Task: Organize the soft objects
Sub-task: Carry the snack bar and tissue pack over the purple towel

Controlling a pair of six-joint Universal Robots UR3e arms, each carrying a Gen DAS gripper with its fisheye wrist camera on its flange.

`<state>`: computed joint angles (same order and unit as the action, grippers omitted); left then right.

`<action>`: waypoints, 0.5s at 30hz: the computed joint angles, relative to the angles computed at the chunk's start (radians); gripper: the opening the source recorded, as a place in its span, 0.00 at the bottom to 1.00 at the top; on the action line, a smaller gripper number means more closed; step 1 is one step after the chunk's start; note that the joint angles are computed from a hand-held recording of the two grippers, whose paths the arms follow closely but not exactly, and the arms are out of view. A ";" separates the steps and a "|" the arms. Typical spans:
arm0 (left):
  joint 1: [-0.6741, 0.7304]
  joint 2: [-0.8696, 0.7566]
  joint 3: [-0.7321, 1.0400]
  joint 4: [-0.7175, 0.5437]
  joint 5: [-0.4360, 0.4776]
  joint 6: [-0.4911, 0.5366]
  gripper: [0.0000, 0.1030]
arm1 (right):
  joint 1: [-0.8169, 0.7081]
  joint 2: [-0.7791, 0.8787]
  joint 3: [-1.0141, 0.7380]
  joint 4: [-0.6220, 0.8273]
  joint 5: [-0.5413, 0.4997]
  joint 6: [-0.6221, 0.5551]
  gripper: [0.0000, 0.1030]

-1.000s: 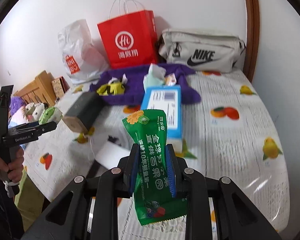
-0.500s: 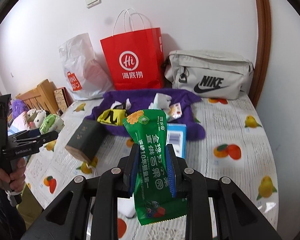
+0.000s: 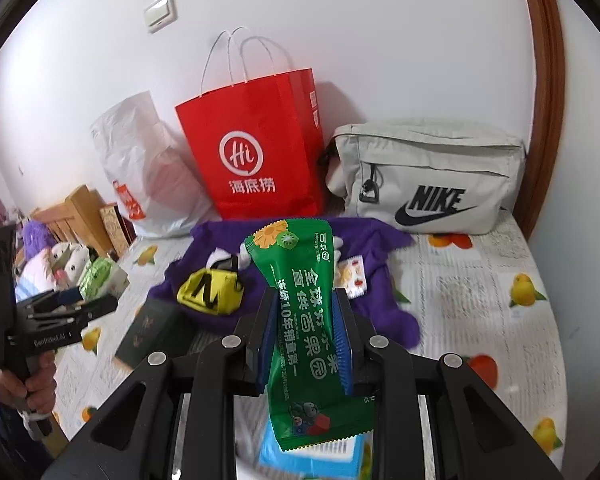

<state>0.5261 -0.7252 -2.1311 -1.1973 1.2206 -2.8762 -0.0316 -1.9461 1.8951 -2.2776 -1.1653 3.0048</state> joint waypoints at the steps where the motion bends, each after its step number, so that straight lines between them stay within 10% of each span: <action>1: -0.028 -0.038 -0.001 0.045 0.020 -0.023 0.70 | 0.007 0.033 -0.016 -0.018 -0.004 0.009 0.26; 15: -0.252 -0.510 0.162 0.375 0.171 -0.177 0.70 | 0.099 0.382 -0.263 -0.129 -0.052 0.070 0.26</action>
<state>0.2738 -1.2350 -1.9687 -0.8224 1.3914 -3.0534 0.0674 -1.5644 1.6321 -2.4063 -1.2168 3.0749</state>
